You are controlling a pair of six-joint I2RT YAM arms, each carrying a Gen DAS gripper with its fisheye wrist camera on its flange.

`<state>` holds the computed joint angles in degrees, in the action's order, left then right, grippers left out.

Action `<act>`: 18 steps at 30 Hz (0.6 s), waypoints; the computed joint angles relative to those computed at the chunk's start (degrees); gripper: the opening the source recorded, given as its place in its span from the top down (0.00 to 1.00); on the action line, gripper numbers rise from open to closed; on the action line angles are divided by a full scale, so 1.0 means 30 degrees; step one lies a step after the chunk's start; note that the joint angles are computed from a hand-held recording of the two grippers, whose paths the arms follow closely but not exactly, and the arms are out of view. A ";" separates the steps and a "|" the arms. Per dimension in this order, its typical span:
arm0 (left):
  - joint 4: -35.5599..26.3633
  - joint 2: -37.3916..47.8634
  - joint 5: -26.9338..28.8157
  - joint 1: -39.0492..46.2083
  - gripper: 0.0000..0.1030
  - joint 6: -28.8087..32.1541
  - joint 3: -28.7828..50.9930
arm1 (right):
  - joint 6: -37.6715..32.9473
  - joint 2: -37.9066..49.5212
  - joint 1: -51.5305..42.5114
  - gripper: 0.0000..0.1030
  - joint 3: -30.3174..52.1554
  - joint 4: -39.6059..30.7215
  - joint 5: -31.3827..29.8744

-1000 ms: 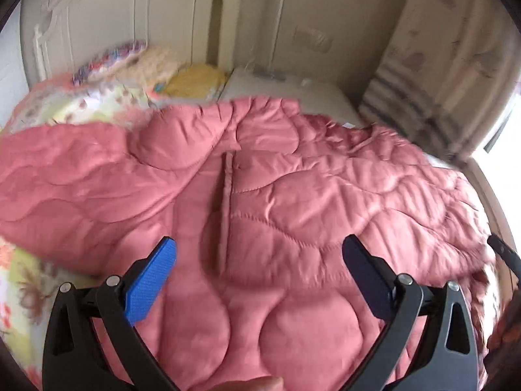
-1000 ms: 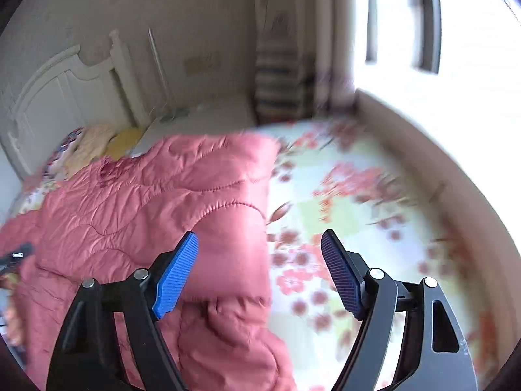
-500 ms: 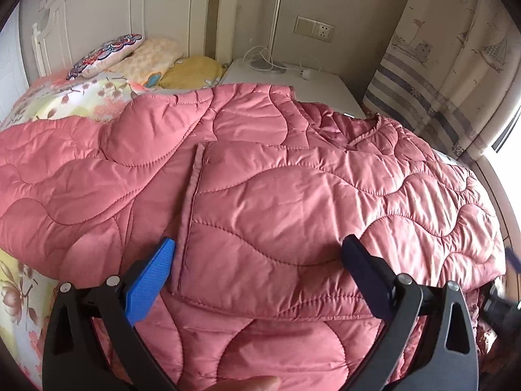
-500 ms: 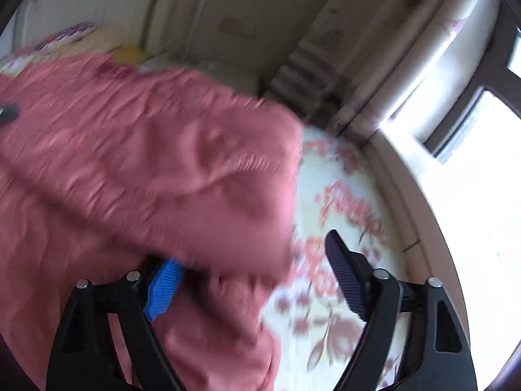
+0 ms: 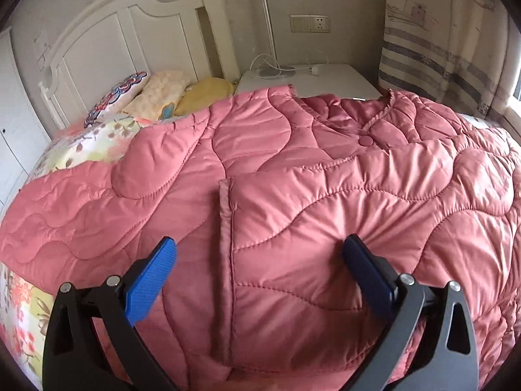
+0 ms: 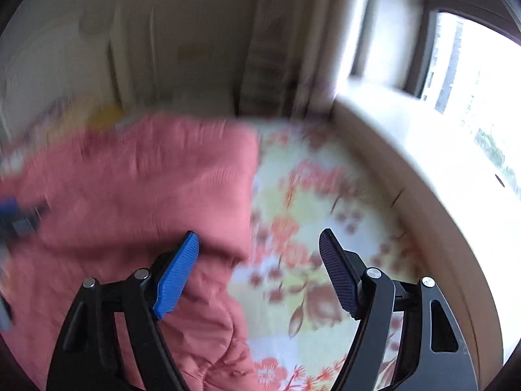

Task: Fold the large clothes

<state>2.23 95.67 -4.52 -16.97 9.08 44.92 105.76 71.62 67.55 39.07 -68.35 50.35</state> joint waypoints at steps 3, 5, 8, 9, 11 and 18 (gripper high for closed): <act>0.0098 0.0229 0.0265 0.0107 0.02 -0.0151 0.0055 | -0.4547 -0.1356 -0.1141 0.34 -0.0192 0.3234 0.1752; 0.0137 0.0259 0.0369 0.0163 0.02 -0.0148 0.0065 | -1.0019 -0.0803 -0.3660 0.34 -0.0696 0.7576 -0.0327; -0.0074 0.0325 0.0848 0.0300 0.02 -0.0152 0.0176 | -1.4021 0.2349 -0.8050 0.36 -0.1999 1.2672 -0.5867; -0.0060 0.0338 0.0879 0.0313 0.02 -0.0167 0.0168 | -1.3544 0.1837 -0.8034 0.36 -0.2354 1.2898 -0.5860; -0.0087 0.0411 0.0826 0.0266 0.02 -0.0229 0.0201 | -1.1273 0.1084 -0.6899 0.36 -0.1447 1.0469 -0.4344; -0.0171 0.0570 0.1072 0.0338 0.02 -0.0403 0.0312 | -1.7666 0.2646 -1.0376 0.35 0.0658 1.4167 -0.4692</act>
<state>1.72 97.38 -1.30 -15.95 7.87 45.85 52.76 79.56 36.42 41.05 -25.85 36.28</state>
